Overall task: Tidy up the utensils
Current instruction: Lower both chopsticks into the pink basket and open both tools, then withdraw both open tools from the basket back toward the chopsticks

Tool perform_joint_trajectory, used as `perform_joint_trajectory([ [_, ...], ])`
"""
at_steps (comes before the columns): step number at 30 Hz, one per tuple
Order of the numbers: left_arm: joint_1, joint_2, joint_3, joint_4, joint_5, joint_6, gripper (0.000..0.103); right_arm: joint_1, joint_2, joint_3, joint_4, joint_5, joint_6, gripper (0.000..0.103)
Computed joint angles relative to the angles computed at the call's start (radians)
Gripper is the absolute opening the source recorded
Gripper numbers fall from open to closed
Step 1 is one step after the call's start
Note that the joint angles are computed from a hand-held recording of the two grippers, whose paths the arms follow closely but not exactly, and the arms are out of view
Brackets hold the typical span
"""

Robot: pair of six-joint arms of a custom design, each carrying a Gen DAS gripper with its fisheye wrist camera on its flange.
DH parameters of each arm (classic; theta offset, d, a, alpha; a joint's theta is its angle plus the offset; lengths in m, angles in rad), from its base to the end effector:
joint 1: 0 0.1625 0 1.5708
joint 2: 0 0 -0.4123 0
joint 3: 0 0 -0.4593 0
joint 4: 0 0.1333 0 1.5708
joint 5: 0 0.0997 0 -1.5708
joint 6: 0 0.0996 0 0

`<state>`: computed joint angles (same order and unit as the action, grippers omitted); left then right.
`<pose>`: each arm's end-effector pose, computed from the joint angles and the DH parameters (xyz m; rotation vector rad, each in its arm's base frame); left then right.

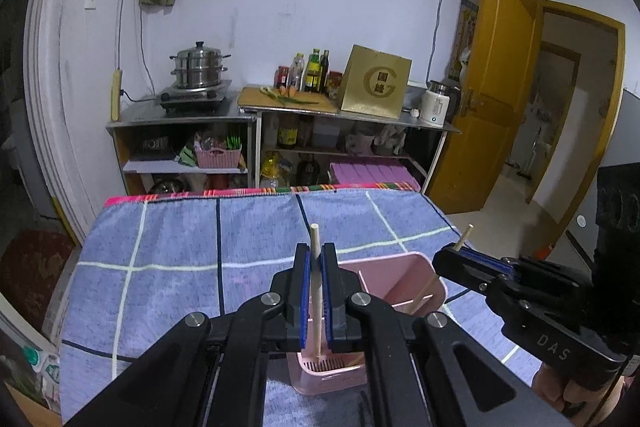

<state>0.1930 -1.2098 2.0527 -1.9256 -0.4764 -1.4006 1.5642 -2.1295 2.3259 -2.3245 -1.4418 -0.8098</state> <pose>-0.4657 -0.3170 0.1182 0.3095 2.2098 -1.2228 0.1437 -0.3697 0.3914 1.1903 -2.6649 0.8411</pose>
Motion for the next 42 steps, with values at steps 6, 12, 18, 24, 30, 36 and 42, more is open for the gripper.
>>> perform_joint_trajectory([
  [6, 0.011, 0.012, 0.016, -0.040, -0.007, 0.018, 0.005, 0.003, 0.014, 0.000, 0.008, -0.028, 0.000, 0.005],
  [12, 0.011, 0.016, 0.018, -0.039, -0.013, 0.008, 0.007, 0.004, 0.008, 0.004, 0.018, -0.039, -0.008, 0.005],
  [18, -0.016, 0.002, 0.024, 0.005, -0.007, -0.052, 0.020, -0.006, -0.030, 0.012, 0.040, -0.026, -0.021, 0.011],
  [24, -0.087, -0.014, 0.037, 0.120, 0.009, -0.168, 0.021, -0.055, -0.124, 0.026, 0.096, 0.017, -0.059, 0.015],
  [30, -0.179, -0.011, 0.049, 0.234, -0.003, -0.287, 0.021, -0.159, -0.275, 0.038, 0.228, 0.099, -0.147, 0.015],
  [36, -0.262, 0.009, 0.077, 0.225, -0.056, -0.350, 0.021, -0.306, -0.441, 0.061, 0.390, 0.172, -0.295, 0.015],
  [42, -0.324, 0.043, 0.098, 0.187, -0.118, -0.389, 0.021, -0.487, -0.579, 0.077, 0.563, 0.231, -0.475, 0.015],
])
